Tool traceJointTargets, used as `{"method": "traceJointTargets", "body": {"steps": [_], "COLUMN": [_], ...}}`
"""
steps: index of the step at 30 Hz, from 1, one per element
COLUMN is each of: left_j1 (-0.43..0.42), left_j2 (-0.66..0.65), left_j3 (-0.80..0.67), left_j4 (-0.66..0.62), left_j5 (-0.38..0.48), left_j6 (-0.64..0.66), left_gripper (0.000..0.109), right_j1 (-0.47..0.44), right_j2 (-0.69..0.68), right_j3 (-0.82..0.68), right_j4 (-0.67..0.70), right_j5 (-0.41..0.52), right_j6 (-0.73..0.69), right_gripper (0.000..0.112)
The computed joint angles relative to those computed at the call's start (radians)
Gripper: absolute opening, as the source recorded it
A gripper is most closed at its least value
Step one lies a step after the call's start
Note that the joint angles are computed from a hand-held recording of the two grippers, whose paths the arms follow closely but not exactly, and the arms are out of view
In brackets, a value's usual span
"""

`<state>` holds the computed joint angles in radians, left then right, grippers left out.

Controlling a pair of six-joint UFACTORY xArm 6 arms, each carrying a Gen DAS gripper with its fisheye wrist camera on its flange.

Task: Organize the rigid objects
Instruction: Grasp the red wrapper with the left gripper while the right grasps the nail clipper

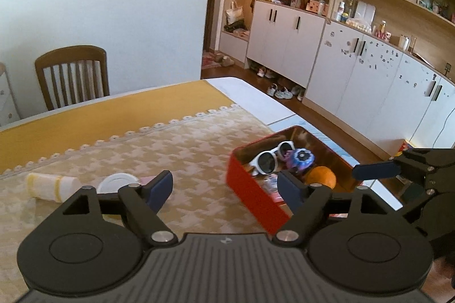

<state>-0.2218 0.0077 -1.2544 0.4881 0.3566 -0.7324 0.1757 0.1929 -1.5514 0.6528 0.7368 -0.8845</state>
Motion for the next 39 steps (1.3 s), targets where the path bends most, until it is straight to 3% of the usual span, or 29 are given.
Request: {"method": "traceJointTargets", "body": {"steps": [8,16,29,34,36,39], "left_j1": [0.068,0.137,0.178,0.187,0.192,0.193], "left_j2": [-0.116,-0.189,-0.111,-0.068,-0.051,-0.026], "left_j3": [0.153,0.287,0.345,0.33,0.31,0.256], "left_j4": [0.033,-0.037,-0.103,-0.197,-0.235,-0.277], "left_j5": [-0.043,-0.066,-0.11,-0.124,-0.1,0.009], "left_j6": [-0.022,0.037,0.143,0.208,0.198,0.112], "left_gripper": [0.083,0.083,0.083,0.083,0.083,0.083], "right_j1": [0.068,0.128,0.206,0.22,0.225,0.232], "right_j2": [-0.012,0.079,0.244,0.305,0.327,0.357], "right_j3": [0.032,-0.053,-0.191,-0.254,-0.279,-0.315], "right_j4": [0.024,-0.043,-0.217,-0.274,-0.292,-0.318], "right_j5": [-0.073,-0.073,-0.038,-0.012,-0.003,0.006], "right_j6": [0.009,0.071,0.224,0.273,0.291,0.307], "right_gripper": [0.103,0.103,0.099,0.092,0.089,0.084]}}
